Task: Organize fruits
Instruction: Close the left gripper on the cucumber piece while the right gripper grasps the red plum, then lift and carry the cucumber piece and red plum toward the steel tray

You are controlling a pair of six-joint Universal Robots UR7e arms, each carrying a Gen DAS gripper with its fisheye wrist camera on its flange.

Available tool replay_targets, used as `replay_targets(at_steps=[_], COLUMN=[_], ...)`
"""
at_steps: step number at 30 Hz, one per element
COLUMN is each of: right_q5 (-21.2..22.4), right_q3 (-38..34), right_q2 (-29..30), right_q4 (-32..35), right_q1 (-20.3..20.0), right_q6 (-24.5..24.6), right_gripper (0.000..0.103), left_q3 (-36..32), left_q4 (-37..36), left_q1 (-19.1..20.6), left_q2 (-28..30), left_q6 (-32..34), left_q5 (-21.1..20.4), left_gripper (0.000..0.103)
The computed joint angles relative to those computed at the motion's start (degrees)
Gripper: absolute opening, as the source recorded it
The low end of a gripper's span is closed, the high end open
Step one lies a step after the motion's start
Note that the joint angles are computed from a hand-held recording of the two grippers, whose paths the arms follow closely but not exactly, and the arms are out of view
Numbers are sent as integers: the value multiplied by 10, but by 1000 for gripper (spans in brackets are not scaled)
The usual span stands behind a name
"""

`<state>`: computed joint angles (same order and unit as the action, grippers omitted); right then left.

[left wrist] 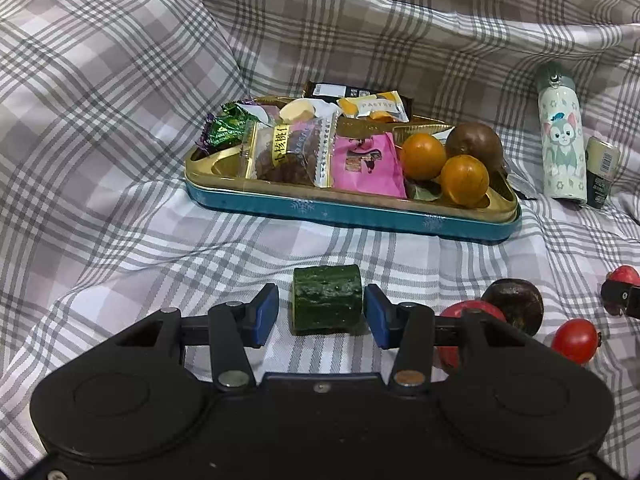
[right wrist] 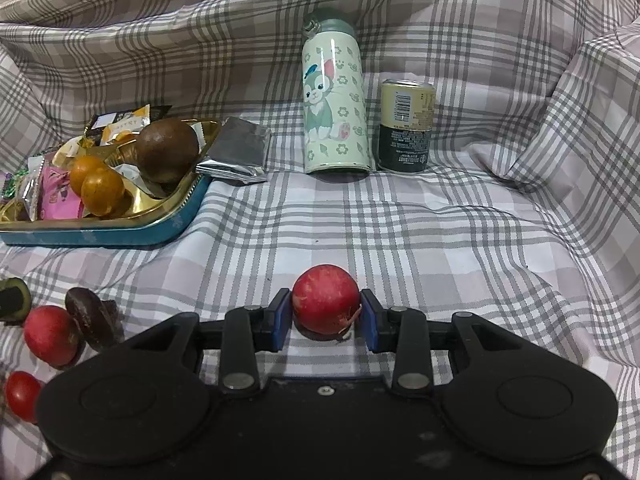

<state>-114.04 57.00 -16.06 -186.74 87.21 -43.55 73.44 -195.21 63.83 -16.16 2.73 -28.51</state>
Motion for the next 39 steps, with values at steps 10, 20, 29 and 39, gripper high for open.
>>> replay_targets(at_steps=[10, 20, 29, 39], right_q5=[14, 21, 60, 111], right_q3=[16, 20, 65, 184], right_q2=[-10, -10, -27, -104], right_q4=[3, -9, -65, -91], right_q1=[-1, -2, -5, -12], right_q6=[2, -5, -30, 22], right_gripper=[37, 37, 37, 37], left_q3=[-1, 8, 36, 134], left_q4=[14, 9, -61, -93], left_q1=[3, 8, -4, -48], left_q2=[-2, -11, -22, -66], left_q6=[-20, -47, -9, -5], left_q5=[-1, -24, -41, -42], left_gripper=[54, 44, 44, 44])
